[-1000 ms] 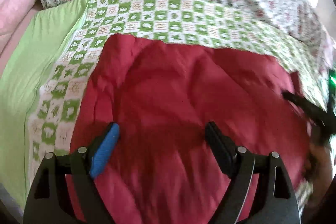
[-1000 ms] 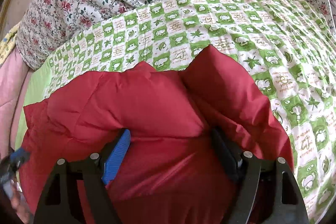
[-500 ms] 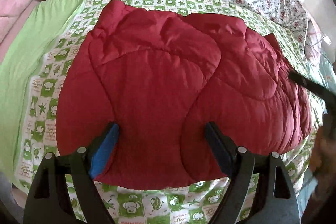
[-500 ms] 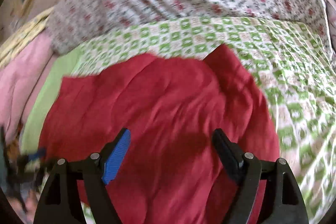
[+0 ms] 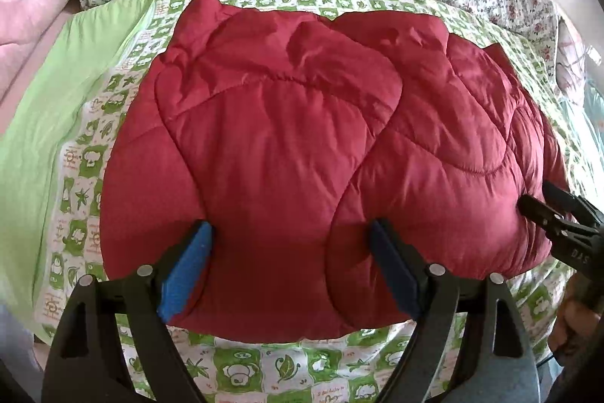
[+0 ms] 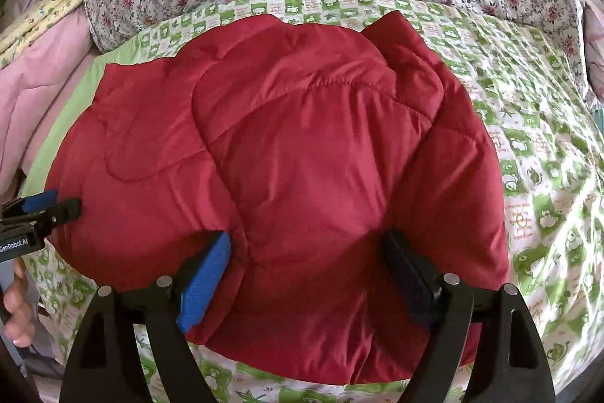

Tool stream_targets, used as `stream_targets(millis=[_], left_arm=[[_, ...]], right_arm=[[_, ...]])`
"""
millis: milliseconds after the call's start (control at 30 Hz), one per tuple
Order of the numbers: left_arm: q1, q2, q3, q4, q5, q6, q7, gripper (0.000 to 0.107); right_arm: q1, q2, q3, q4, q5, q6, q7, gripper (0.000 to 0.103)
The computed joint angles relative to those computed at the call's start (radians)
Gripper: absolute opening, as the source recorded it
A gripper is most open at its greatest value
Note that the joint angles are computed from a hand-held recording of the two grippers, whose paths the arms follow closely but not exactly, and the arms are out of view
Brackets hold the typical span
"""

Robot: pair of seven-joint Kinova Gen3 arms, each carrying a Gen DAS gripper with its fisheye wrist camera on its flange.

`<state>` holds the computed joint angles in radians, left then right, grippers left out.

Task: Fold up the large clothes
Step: 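Press and smooth the folded jacket flat with both grippers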

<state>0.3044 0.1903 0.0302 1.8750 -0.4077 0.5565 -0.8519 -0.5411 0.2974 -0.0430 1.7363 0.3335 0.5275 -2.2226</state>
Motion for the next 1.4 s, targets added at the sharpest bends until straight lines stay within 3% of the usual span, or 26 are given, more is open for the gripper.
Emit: stream_targets(millis=[267,667,900,1100,1267,1400], left_arm=[[0.027,0.025,-0.017,-0.002,-0.053,-0.01,0.042,0.091],[0.024,0.054,-0.034,-0.011,-0.055,-0.036,0.027,0.101],[-0.025,0.021,-0.017,-0.003,0.023,-0.067,-0.052,0.102],[-0.054,0.016,-0.03,-0.039,0.052,-0.069,-0.085,0.102],[-0.093,0.071,-0.022,-0.094,0.099,-0.044,-0.149,0.102],[-0.078,0.115,-0.047,-0.125,0.108,-0.042,-0.161,0.103]], right_arm=[[-0.009,-0.004,0.005,0.01,0.007,-0.01,-0.023,0.084],[-0.002,0.002,0.001,0.005,0.003,-0.011,-0.022,0.086],[0.021,-0.024,-0.019,-0.03,-0.036,0.005,0.013,0.085],[0.072,0.023,-0.063,-0.163,-0.12,0.043,0.16,0.086],[0.063,0.137,-0.03,-0.315,-0.147,0.149,0.209,0.086],[0.087,0.189,-0.019,-0.36,-0.179,0.169,0.236,0.086]])
